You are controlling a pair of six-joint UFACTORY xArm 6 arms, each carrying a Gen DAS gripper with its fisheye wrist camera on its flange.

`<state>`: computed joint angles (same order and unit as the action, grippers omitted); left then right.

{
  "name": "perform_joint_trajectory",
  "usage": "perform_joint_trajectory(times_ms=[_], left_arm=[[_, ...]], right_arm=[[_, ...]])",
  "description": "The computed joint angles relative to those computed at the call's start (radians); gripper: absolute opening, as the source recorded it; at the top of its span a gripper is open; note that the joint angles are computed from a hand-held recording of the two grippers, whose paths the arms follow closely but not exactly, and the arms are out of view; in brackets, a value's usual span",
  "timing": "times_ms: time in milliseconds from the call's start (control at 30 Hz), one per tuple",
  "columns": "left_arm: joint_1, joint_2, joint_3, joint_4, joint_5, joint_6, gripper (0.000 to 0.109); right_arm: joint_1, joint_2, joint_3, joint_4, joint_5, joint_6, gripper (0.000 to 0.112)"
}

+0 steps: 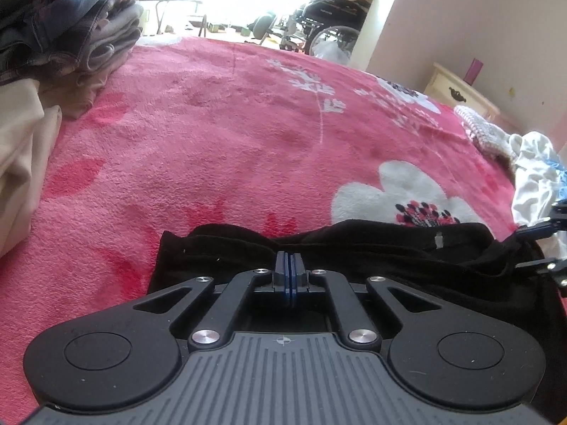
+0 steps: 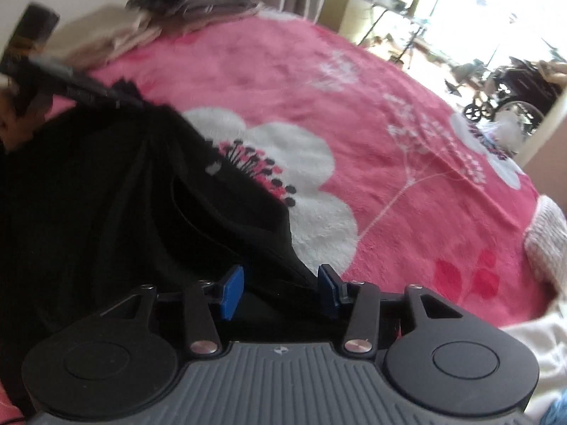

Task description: Fold clothes

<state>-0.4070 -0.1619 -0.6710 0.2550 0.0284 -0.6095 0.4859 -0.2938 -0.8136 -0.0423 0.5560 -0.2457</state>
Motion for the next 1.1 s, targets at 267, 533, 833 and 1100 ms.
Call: perform_joint_trajectory(times_ms=[267,533,833,1100], left_arm=[[0.012,0.003,0.005,0.064,-0.016,-0.046,0.005],[0.017,0.003,0.011,0.082,-0.030,-0.048,0.005],[0.032,0.006,0.020,0.157,-0.059,-0.123,0.005],[0.043,0.009,0.016,0.237,-0.065,-0.196,0.005]], right_arm=[[-0.040,0.075,-0.082,0.151,0.104,-0.137,0.046],[-0.041,0.100,-0.087,0.137,0.065,-0.182,0.061],[-0.077,0.006,-0.022,0.201,-0.002,-0.124,0.000],[-0.080,-0.025,0.027,0.153,-0.077,-0.048,0.000]])
